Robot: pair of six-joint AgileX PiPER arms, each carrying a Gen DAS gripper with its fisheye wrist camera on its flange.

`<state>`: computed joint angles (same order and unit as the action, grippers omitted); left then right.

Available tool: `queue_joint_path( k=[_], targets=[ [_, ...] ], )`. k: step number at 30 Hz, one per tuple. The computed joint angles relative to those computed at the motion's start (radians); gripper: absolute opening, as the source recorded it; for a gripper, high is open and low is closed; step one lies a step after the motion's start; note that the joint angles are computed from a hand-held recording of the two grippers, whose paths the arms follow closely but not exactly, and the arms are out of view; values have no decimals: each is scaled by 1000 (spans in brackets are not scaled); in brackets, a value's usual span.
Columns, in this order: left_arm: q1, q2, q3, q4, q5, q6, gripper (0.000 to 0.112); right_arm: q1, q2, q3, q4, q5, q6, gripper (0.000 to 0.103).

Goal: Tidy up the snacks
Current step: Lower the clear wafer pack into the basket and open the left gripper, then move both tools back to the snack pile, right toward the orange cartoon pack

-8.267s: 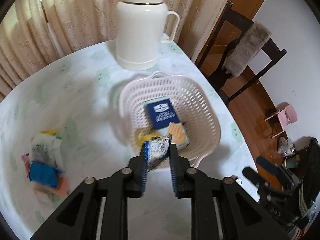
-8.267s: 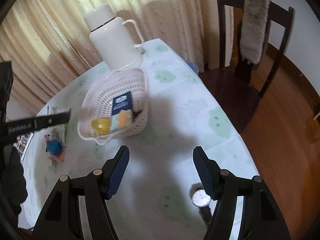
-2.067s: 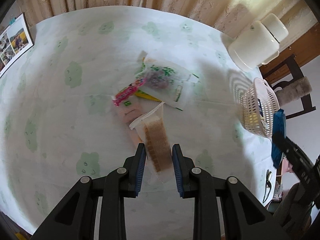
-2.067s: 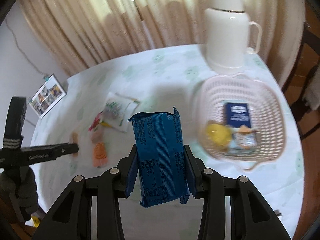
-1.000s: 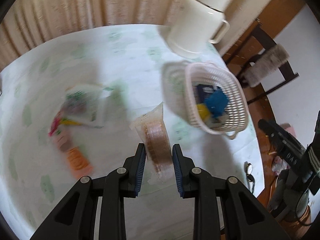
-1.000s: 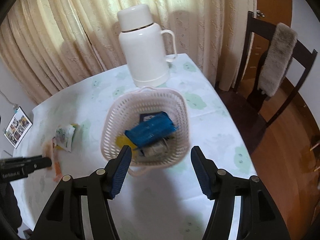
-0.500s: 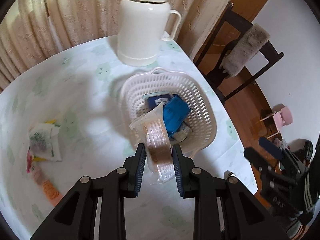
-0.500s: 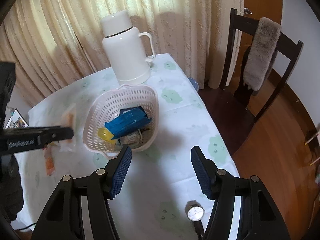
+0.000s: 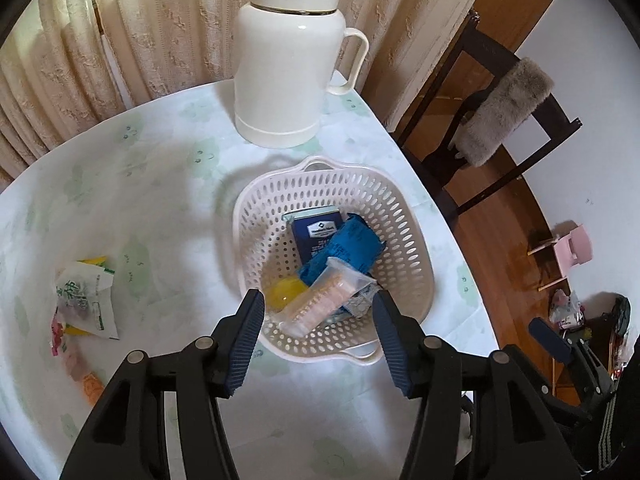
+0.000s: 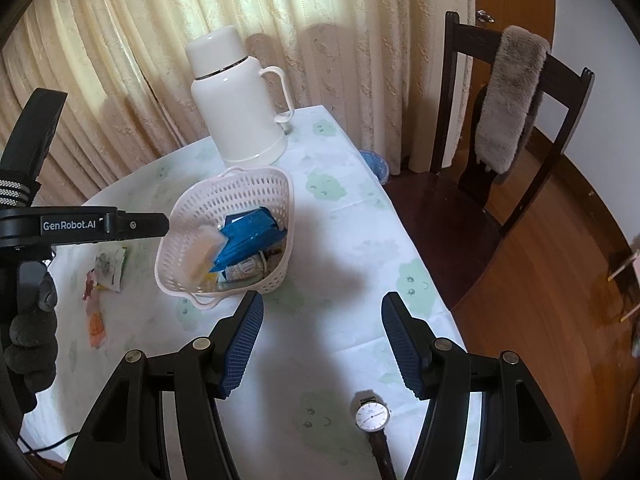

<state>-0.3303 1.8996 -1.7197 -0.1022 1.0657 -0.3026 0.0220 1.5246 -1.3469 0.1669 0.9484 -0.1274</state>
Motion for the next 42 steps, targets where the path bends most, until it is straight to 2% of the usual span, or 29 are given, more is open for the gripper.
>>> queue_joint_path(
  k=[18, 26, 42],
  targets=[
    [101, -154, 206, 0, -29, 0, 53, 135, 35, -58, 0, 8, 27, 62],
    [155, -256, 320, 81, -41, -19, 53, 226, 65, -93, -6, 13, 57, 62],
    [323, -428, 483, 141, -50, 58, 54, 430, 154, -177, -15, 18, 128, 62]
  ],
)
